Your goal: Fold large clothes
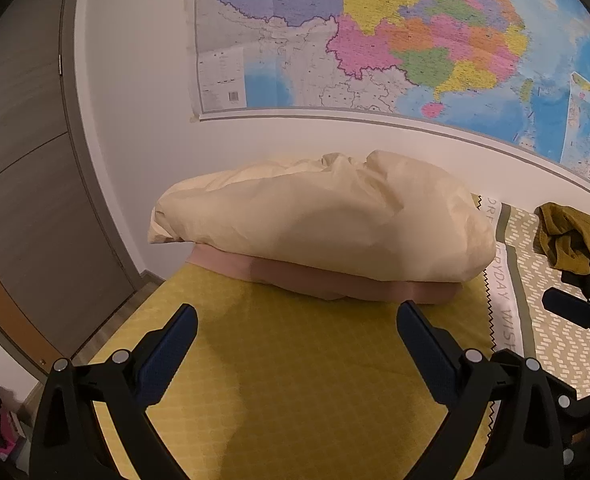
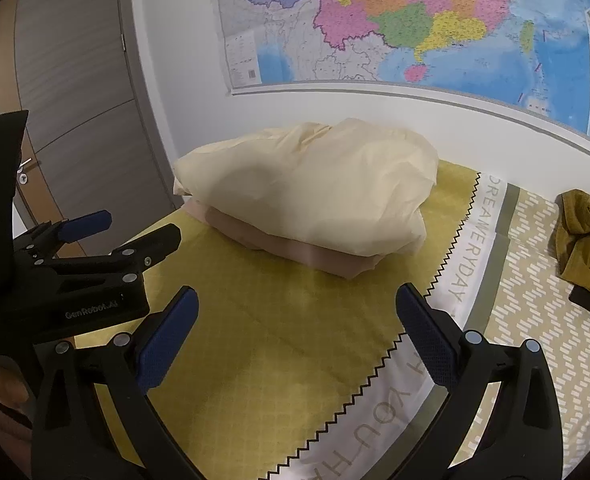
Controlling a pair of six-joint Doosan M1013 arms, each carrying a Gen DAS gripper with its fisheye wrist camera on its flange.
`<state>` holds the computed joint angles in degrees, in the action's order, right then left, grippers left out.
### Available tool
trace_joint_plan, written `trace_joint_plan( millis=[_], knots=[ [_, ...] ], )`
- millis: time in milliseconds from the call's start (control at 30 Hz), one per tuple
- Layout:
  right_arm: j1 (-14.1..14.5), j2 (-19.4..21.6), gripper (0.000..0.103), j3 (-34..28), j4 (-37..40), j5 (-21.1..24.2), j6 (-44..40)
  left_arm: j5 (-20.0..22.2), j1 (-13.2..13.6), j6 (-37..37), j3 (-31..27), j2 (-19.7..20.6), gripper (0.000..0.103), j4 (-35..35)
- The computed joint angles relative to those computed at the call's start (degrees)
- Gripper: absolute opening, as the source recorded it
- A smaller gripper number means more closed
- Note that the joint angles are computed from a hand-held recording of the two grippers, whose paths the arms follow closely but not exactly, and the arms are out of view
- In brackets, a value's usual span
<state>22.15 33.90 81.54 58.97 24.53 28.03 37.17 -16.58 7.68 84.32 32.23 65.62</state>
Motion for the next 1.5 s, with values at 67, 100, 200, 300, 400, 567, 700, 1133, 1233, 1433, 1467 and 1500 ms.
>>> trace_joint_plan(
  millis=[67, 100, 200, 300, 400, 567, 700, 1133, 1233, 1433, 1467, 1500],
  knots=[
    [-0.02, -0.08, 0.098, 0.08, 0.12, -0.17, 0.21, 0.01, 0.03, 0.18, -0.04, 0.0, 0.096, -0.28],
    [-0.06, -0.09, 0.098, 0.13, 0.38, -0.1, 0.06, -0.09, 0.05, 0.24, -0.02, -0.02, 0.096, -0.37],
    [-0.08, -0.18, 0.098, 0.25, 0.47, -0.06, -0.14, 0.6, -0.08, 0.59, -0.2, 0.08, 0.096, -0.57],
    [-0.08, -0.21, 0.098, 0.25, 0.32, 0.02, -0.02, 0.39, -0.04, 1.18, -0.34, 0.11, 0.096, -1.21],
    [-0.11, -0.34, 0.098, 0.46, 0.71, 0.02, -0.45, 0.98, -0.11, 1.41, -0.55, 0.26, 0.096, -1.34],
    [-0.02, -0.3, 0.097, 0.36, 0.65, -0.02, -0.3, 1.1, -0.13, 1.61, -0.68, 0.31, 0.096, -1.67],
    [-0.09, -0.27, 0.098, 0.34, 0.87, 0.14, -0.54, 1.29, -0.19, 1.84, -0.76, 0.36, 0.096, -1.71],
    [-0.11, -0.21, 0.098, 0.19, 0.67, 0.2, 0.29, 1.79, -0.28, 2.22, -0.97, 0.53, 0.096, -1.75],
    [-0.09, -0.2, 0.098, 0.18, 0.45, 0.17, 0.56, 1.86, -0.28, 2.31, -0.99, 0.55, 0.096, -1.89],
    [-0.11, -0.07, 0.098, -0.03, 0.19, 0.39, 0.86, 1.82, -0.16, 2.48, -1.06, 0.64, 0.096, -1.97],
    [-0.09, -0.05, 0.098, 0.0, 0.19, 0.31, 0.96, 1.77, -0.11, 2.63, -1.09, 0.65, 0.096, -2.14],
    [-0.08, -0.03, 0.098, -0.02, 0.26, 0.34, 0.89, 1.69, -0.05, 2.73, -1.14, 0.67, 0.096, -2.28]
  ],
)
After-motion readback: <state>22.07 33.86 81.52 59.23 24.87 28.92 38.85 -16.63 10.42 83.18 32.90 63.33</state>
